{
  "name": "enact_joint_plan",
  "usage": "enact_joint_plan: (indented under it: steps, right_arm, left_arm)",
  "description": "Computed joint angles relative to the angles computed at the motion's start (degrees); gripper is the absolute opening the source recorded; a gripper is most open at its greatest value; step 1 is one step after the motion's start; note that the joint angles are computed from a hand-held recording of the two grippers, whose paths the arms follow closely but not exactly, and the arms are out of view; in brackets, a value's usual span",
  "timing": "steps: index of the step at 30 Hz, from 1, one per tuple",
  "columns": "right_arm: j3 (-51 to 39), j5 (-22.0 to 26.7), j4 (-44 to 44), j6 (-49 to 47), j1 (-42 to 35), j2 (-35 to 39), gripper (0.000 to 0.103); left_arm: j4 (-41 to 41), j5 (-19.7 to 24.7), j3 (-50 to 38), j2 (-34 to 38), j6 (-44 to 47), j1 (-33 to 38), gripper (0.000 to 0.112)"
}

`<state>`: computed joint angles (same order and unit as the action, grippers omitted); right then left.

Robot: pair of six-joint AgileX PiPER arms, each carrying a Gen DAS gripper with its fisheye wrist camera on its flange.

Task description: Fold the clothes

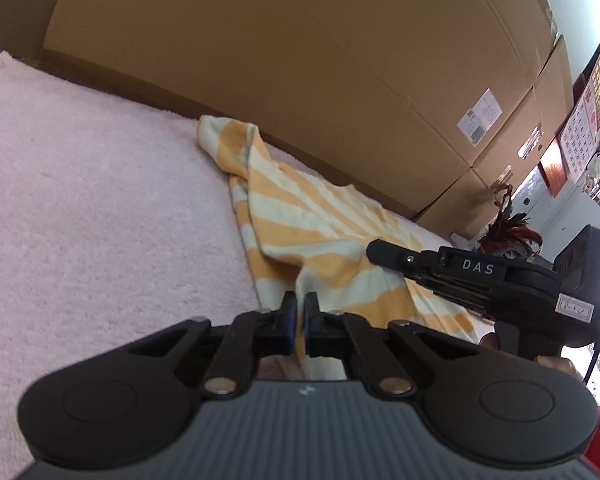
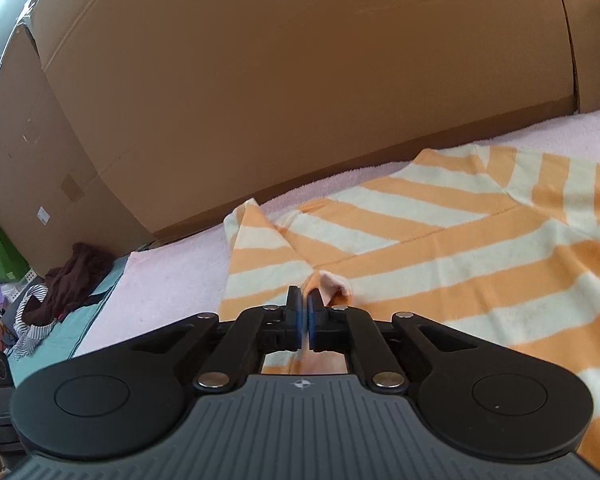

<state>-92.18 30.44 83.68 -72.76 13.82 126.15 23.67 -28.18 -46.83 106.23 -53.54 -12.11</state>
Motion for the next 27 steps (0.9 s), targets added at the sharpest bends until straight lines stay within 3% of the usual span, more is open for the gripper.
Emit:
enact_joint_plan:
  steps: [2, 4, 5, 6, 9, 11, 12, 15, 17, 19, 21, 22, 23, 24, 27]
  right_arm:
    - [-0.7, -1.7, -1.2, 0.7, 0.5, 1.4, 0.003]
    - [2.0, -1.6, 3.0, -1.2, -0.4, 0.3, 0.018]
    - [4.5, -0.8, 6.4, -3.6, -1.2, -0.9, 0.034]
    - [7.4, 0.4, 10.0, -6.3, -2.2, -2.2, 0.038]
    - [17.5, 12.1, 13.4, -13.3, -7.5, -7.1, 0.037]
    - [23.3, 21.3, 10.4, -15.7, -11.8, -9.9, 0.037]
    - [26.0, 24.9, 8.1, -16.4, -13.8, -11.3, 0.037]
    - [32.1, 30.7, 0.9, -17.3, -17.8, -15.3, 0.038]
    - [34.6, 33.5, -2.5, -18.0, -18.9, -16.7, 0.039]
    - [37.1, 34.2, -2.9, -20.2, -18.4, -17.8, 0.040]
    - [40.2, 31.7, 0.3, -25.8, -16.3, -19.5, 0.039]
    - [41.1, 29.9, 1.7, -28.1, -15.1, -20.2, 0.029]
    - [41.7, 27.6, 2.8, -29.4, -13.9, -21.0, 0.018]
    - [41.7, 26.0, 3.0, -29.4, -13.3, -21.5, 0.010]
    - [42.3, 27.5, 3.2, -29.2, -14.9, -22.4, 0.007]
  left_arm:
    - [2.9, -1.9, 0.4, 0.3, -3.0, 1.2, 0.000]
    - [2.7, -3.0, 1.8, -0.4, -2.4, 1.3, 0.000]
    - [2.8, -4.0, 2.8, -0.9, -2.1, 1.4, 0.000]
    - [2.9, -5.0, 4.1, -1.6, -2.1, 1.6, 0.002]
    - [1.9, -8.1, 10.4, -5.5, -0.2, 1.4, 0.006]
    - [1.0, -9.9, 15.6, -8.9, 2.2, 0.4, 0.024]
    - [1.2, -10.6, 18.3, -10.6, 3.0, -0.4, 0.027]
    - [2.9, -13.5, 25.8, -15.2, 3.1, -2.9, 0.029]
    - [0.5, -15.1, 29.4, -17.3, 4.4, -5.7, 0.046]
    - [-3.9, -15.7, 31.2, -18.3, 7.4, -8.6, 0.048]
    - [-7.1, -15.8, 31.3, -18.0, 8.9, -10.2, 0.037]
    - [-7.9, -15.5, 31.0, -17.8, 8.8, -10.6, 0.026]
    - [-8.3, -14.7, 30.6, -17.9, 8.8, -11.1, 0.006]
    - [-8.5, -13.5, 30.2, -18.1, 8.8, -11.5, 0.002]
    - [-8.6, -14.0, 30.9, -18.7, 8.1, -12.2, 0.002]
